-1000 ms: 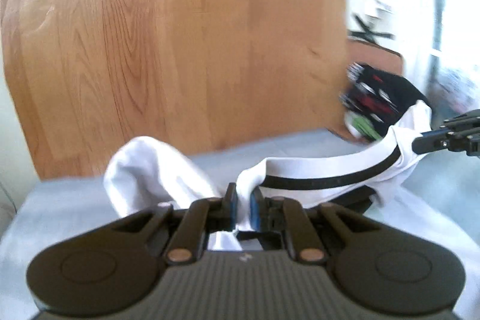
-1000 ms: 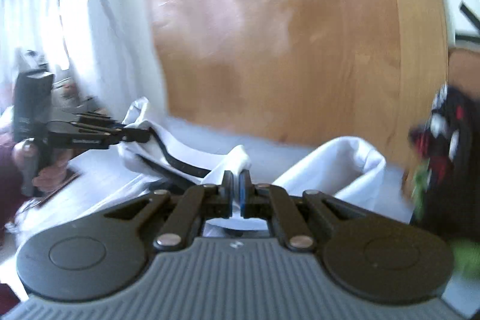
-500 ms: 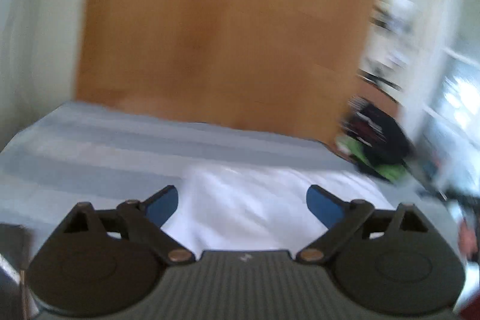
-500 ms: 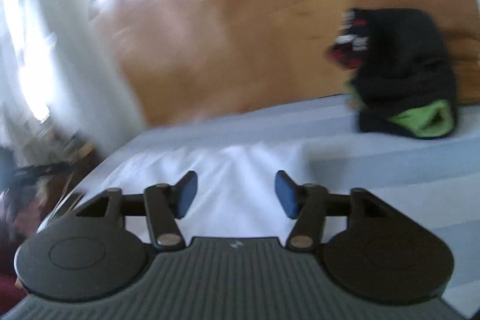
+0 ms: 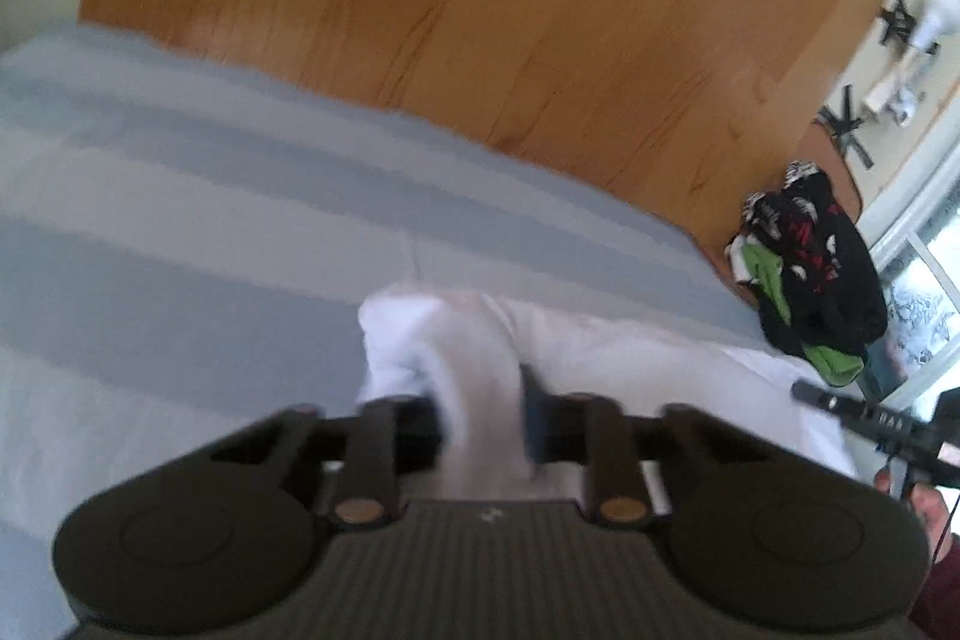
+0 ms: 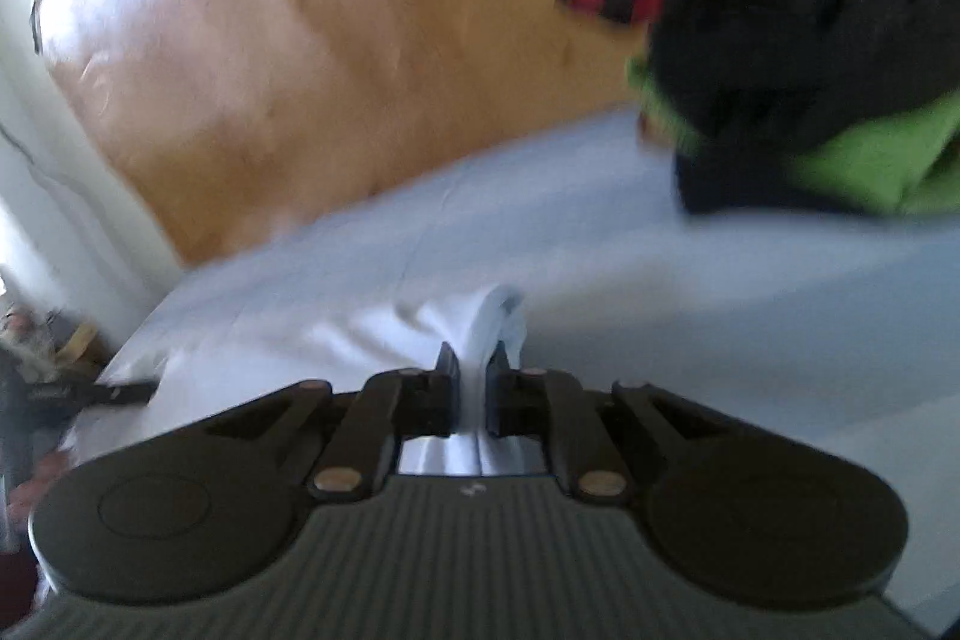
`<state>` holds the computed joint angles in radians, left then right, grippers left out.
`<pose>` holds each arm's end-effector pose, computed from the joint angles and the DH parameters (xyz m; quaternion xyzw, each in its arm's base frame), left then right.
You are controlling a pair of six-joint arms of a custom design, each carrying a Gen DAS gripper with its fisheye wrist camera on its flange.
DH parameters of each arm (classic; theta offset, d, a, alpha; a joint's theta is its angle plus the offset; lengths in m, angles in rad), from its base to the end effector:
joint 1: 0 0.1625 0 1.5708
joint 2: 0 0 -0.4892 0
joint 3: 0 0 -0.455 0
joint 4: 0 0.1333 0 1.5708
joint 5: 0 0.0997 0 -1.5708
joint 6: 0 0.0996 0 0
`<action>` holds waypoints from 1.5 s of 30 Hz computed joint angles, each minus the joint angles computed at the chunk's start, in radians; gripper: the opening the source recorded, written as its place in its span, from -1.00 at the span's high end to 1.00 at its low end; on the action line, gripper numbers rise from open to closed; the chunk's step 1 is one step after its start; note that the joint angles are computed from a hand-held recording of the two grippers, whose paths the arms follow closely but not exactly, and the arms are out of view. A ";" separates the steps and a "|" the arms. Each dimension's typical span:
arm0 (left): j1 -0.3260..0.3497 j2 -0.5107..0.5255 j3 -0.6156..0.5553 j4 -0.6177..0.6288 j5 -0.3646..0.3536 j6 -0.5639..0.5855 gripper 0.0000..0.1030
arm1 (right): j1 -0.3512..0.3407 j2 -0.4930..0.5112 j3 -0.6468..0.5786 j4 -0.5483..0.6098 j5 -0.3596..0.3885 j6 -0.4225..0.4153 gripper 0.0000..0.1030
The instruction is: Fold small clothes
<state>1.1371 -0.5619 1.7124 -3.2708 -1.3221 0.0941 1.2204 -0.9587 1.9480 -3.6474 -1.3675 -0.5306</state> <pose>-0.1657 -0.7333 -0.0225 0.2166 0.9308 -0.2855 0.0722 -0.0837 -0.6761 0.2256 0.1289 -0.8432 0.5025 0.1409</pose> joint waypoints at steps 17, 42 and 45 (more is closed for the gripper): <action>-0.060 0.065 -0.066 -0.055 0.293 0.235 -0.25 | -0.009 -0.037 0.090 -0.065 -0.218 -0.011 0.44; -0.131 -0.317 0.555 -0.063 0.346 -0.213 0.90 | -0.292 -0.375 0.594 0.136 0.236 -0.184 0.91; -0.134 -0.379 0.627 -0.095 0.346 -0.256 0.90 | -0.326 -0.404 0.610 0.101 0.266 -0.171 0.92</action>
<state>1.0029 -0.9410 2.3390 -3.3659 -0.9759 -0.1618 0.8943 -1.3628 2.5580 -3.5463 -1.1015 -0.7014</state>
